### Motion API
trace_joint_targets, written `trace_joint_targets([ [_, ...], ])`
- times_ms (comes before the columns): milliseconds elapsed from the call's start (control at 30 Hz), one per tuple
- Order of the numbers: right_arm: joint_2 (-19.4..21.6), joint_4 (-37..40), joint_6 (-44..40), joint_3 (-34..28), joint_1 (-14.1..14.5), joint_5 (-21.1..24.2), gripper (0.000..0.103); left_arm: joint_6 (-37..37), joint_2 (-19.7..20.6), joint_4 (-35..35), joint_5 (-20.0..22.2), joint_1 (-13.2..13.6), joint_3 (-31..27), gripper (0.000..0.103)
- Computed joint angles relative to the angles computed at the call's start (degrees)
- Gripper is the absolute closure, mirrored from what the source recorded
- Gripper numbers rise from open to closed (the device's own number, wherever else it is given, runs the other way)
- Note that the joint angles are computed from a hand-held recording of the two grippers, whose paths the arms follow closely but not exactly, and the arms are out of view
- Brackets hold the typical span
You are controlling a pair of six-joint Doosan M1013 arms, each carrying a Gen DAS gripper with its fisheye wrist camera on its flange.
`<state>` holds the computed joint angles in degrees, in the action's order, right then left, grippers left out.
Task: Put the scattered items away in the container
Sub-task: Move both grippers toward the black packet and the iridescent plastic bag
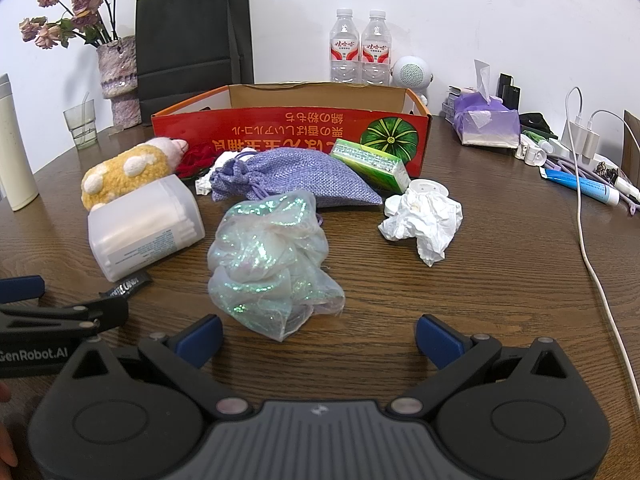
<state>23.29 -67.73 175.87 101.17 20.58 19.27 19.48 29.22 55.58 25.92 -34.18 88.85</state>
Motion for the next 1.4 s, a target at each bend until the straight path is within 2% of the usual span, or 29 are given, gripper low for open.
trace_joint_targets([
  [1067,-0.21,-0.14,-0.08,0.20,-0.07,-0.74,0.000,0.28,-0.21,0.13,-0.25,0.24,0.12,0.000],
  [1200,-0.61,-5.56,6.76,1.09,-0.71,-3.34,0.000,-0.26,-0.26,1.98,-1.35,0.54,0.31,0.001],
  [1267,-1.10,-8.61,9.54,1.80,-1.05,-4.38,0.001,-0.29,-0.59,2.53,-2.38,0.62,0.68,0.010],
  [1367,-1.54,-9.63,8.15,2.01,-1.39,-5.80,0.008,6.85,-0.57,-4.54,-4.08,1.16,0.13,0.025],
  [1400,-1.58,-9.60,7.05,1.92,-1.47,-6.32,0.011,7.99,-0.58,-5.09,-4.56,1.17,0.14,0.027],
])
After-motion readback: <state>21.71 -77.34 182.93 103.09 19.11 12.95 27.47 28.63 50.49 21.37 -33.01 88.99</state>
